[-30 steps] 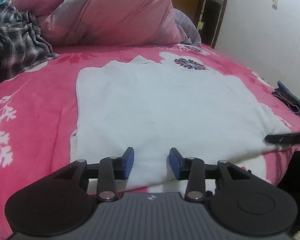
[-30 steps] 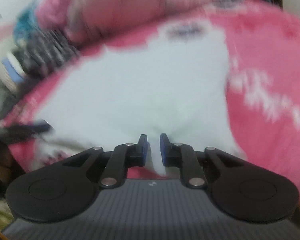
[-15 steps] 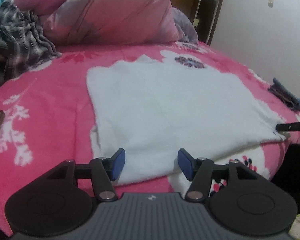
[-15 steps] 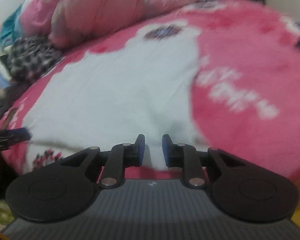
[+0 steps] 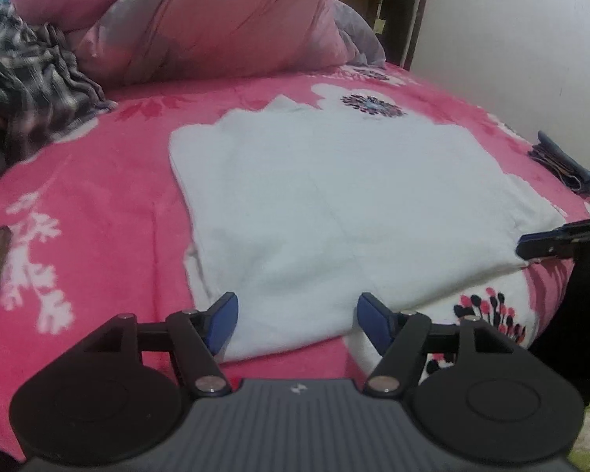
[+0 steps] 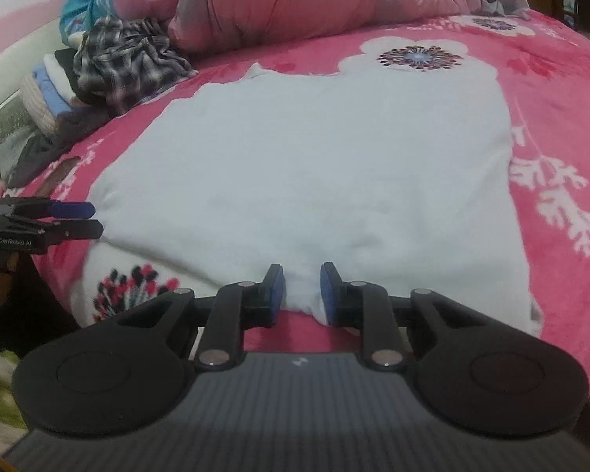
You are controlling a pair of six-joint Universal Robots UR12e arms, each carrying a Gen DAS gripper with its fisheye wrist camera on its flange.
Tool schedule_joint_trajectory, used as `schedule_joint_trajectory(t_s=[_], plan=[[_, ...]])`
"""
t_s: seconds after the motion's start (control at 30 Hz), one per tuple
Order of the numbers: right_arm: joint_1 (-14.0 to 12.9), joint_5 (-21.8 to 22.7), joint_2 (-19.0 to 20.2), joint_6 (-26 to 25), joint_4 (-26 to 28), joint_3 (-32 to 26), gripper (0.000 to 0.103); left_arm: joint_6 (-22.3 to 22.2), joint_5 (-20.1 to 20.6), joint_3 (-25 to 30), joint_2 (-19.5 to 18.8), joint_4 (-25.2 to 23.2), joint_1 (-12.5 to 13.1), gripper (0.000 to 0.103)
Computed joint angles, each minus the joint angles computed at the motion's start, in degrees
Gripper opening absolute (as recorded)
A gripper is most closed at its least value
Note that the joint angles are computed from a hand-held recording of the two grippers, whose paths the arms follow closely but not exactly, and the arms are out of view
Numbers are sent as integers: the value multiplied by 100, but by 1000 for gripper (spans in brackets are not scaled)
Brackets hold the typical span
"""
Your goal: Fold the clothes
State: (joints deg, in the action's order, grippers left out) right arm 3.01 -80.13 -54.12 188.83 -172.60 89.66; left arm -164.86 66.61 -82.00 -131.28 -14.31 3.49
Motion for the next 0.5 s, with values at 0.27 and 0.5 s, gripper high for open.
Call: schedule_joint_trajectory(t_s=[0.27, 0.5], plan=[[-32, -86, 75, -10, -497, -231, 22, 133, -109, 84, 54, 343, 61, 73], [2, -347, 355, 183, 350, -629, 21, 294, -364, 525, -221, 318, -10, 76]])
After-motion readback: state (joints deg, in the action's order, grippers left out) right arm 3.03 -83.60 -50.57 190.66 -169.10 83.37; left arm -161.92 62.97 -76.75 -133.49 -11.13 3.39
